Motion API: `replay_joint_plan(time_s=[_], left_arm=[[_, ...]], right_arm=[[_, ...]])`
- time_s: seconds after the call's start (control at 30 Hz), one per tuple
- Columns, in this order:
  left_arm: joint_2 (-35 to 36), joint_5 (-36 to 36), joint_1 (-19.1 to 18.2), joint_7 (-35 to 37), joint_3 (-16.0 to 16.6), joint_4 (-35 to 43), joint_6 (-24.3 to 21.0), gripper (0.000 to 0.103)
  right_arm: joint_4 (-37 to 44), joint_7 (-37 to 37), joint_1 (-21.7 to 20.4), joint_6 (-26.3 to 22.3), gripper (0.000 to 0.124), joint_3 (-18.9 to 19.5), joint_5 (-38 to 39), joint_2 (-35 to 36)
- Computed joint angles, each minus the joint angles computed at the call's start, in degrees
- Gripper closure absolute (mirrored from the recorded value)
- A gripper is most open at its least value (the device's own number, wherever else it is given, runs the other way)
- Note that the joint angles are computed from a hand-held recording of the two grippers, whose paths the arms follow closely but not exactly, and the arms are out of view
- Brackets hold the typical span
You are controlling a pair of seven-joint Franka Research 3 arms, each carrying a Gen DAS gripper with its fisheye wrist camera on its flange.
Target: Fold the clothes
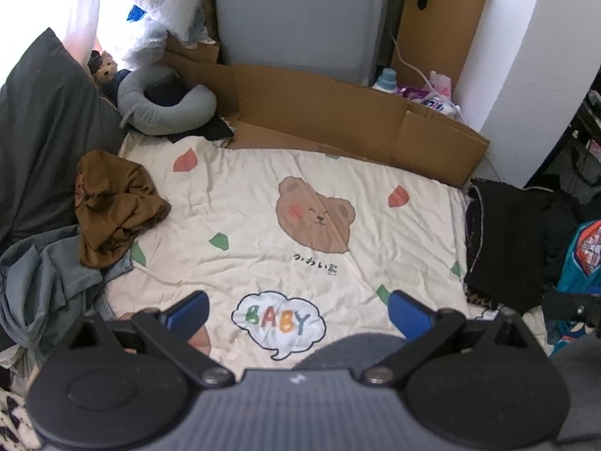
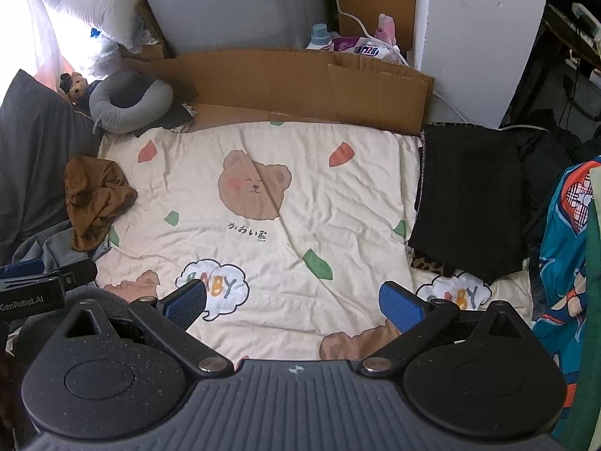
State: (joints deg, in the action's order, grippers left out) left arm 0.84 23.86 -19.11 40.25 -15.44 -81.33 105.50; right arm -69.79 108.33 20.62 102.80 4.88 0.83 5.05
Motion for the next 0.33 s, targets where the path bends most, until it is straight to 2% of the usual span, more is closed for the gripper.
replay_joint_plan(time_s=[0.33], left_arm=[[-0.1,-0.3,0.1,0.0,0.2,-0.2,0.0,0.001]], right_arm=[[0.2,0.5,0.5,-0.1,0.022,0.1,-1.2,0.2]])
